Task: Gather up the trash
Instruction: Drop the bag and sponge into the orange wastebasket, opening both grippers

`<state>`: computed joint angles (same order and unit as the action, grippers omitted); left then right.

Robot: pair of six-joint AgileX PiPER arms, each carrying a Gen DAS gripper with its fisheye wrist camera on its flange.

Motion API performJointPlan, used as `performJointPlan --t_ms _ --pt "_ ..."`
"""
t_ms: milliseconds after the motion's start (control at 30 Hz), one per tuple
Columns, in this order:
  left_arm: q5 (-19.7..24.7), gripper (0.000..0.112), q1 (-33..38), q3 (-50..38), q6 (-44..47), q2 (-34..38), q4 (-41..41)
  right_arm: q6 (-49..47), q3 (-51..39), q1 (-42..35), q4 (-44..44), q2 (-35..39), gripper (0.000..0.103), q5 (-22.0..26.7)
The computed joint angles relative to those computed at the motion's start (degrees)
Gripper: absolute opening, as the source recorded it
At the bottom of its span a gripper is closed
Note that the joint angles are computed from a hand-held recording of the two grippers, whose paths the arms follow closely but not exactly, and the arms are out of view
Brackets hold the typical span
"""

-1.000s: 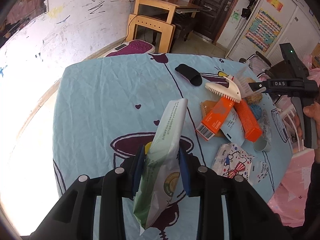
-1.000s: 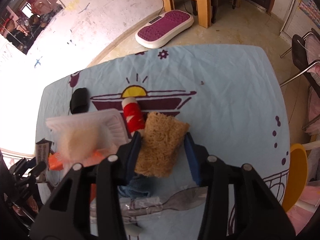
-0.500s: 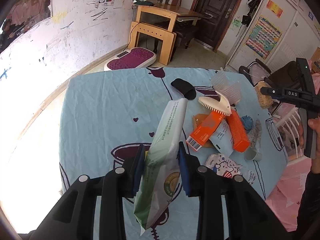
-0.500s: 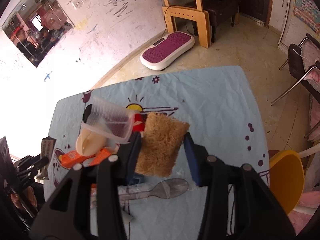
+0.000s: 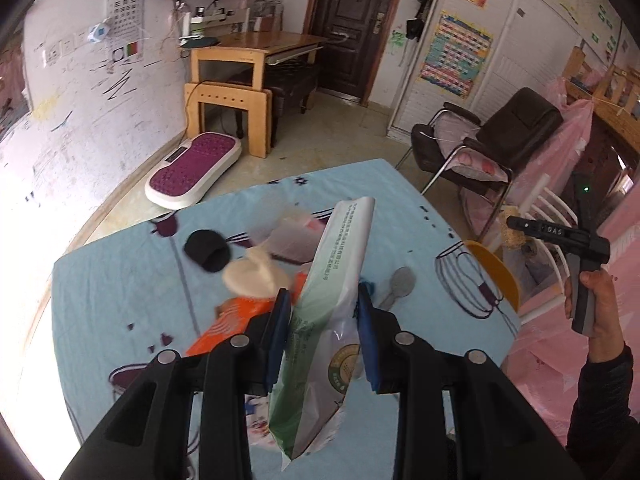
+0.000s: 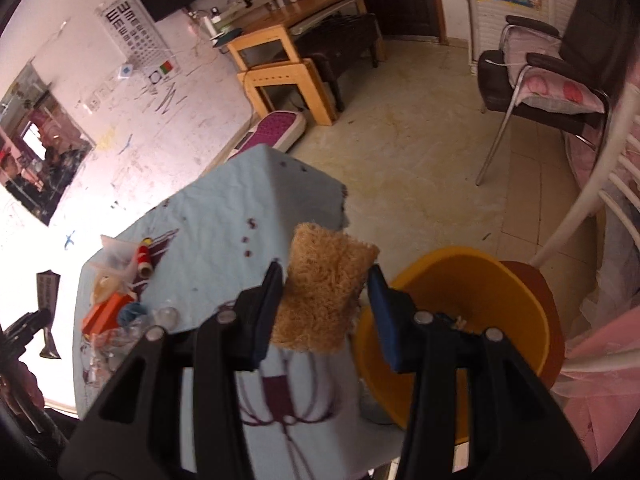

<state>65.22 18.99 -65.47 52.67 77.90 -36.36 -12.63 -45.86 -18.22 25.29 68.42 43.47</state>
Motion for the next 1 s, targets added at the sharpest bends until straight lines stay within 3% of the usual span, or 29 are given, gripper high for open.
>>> performJointPlan --t_ms 133,367,500,700,1000 --pt "-4.83 0.029 -14.11 0.79 -8.92 -1.01 2.96 -8.50 4.80 -8.43 1.88 1.71 0.042 -2.83" --pt "-12.88 0.029 -38.62 -1.70 -25.90 3.98 8.87 -18.55 11.81 -14.50 2.77 8.95 0.045 -14.03" --pt "-17.24 0.029 -50.84 -5.22 -34.34 11.45 12.62 -36.04 14.21 -21.71 14.55 12.95 0.062 -15.27" --pt "-19.99 0.029 -61.48 -13.19 -43.20 23.63 15.24 -55.11 15.45 -35.52 26.40 13.91 0.062 -9.85" --pt "-19.96 0.031 -70.11 -26.80 -53.26 38.68 20.30 -62.81 13.12 -49.86 27.63 14.79 0.068 -2.82"
